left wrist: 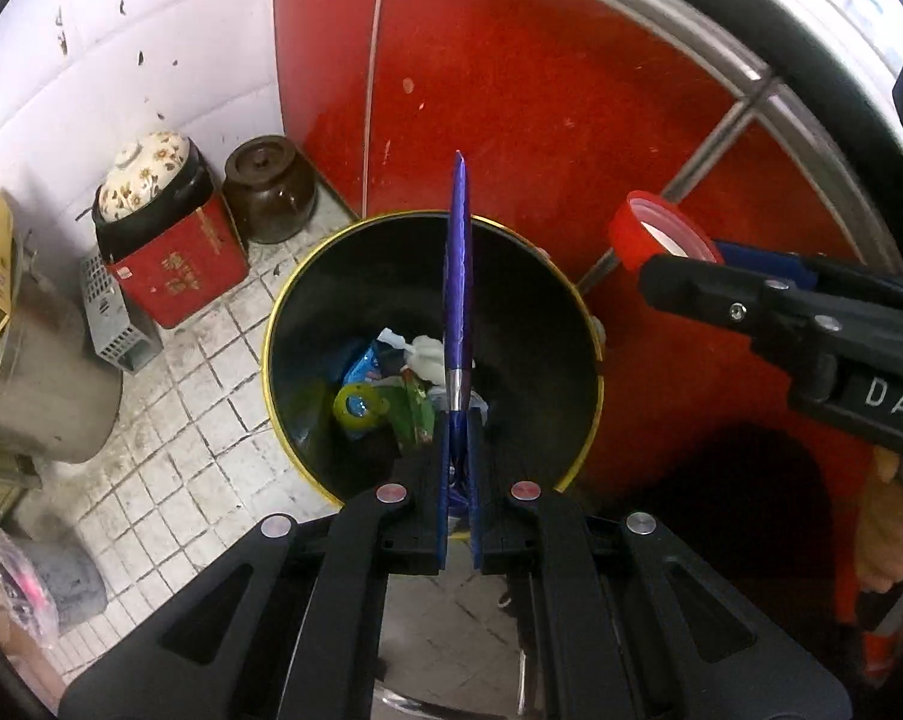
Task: Collect trash
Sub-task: 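Carry the toothpaste tube and red lid to the bin and open both tools, then move both tools back over the countertop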
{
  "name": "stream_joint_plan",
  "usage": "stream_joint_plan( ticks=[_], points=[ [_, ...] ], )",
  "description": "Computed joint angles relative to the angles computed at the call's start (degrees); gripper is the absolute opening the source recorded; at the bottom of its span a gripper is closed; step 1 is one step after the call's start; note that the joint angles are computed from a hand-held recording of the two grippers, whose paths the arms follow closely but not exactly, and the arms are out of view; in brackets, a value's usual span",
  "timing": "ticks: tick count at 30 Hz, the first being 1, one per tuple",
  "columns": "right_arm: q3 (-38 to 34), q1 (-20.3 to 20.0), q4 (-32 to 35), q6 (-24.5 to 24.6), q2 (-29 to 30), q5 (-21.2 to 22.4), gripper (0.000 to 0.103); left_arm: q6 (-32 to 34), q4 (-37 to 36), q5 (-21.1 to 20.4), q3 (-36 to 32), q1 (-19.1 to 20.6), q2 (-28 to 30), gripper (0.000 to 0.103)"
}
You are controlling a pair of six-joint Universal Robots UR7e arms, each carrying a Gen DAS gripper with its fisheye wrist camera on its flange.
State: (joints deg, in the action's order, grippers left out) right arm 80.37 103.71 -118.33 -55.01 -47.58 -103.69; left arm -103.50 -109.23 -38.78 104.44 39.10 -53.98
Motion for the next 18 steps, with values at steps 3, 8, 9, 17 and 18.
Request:
stream_joint_plan(
  ticks=[3,8,9,17,18],
  points=[
    [-1.1,0.2,0.4,0.6,1.6,-0.7,0.048,1.3,-2.3,0.2,0.9,1.0,-0.2,0.005],
    [-3.1,0.3,2.3,1.4,2.3,-0.7,0.073,2.9,-1.7,-1.0,0.5,2.3,-0.5,0.024],
    [-3.2,0.2,2.4,1.4,2.3,-0.5,0.073,1.5,0.7,-1.2,-0.3,2.4,-0.3,0.058],
    [-4.5,-0.5,6.1,0.8,-1.7,3.0,0.077,-7.6,14.9,0.4,-5.5,-0.1,0.9,0.083],
    [-5.0,-0.6,6.8,0.6,-2.5,3.8,0.078,-8.4,17.5,0.7,-7.0,-0.7,1.4,0.085]
  ],
)
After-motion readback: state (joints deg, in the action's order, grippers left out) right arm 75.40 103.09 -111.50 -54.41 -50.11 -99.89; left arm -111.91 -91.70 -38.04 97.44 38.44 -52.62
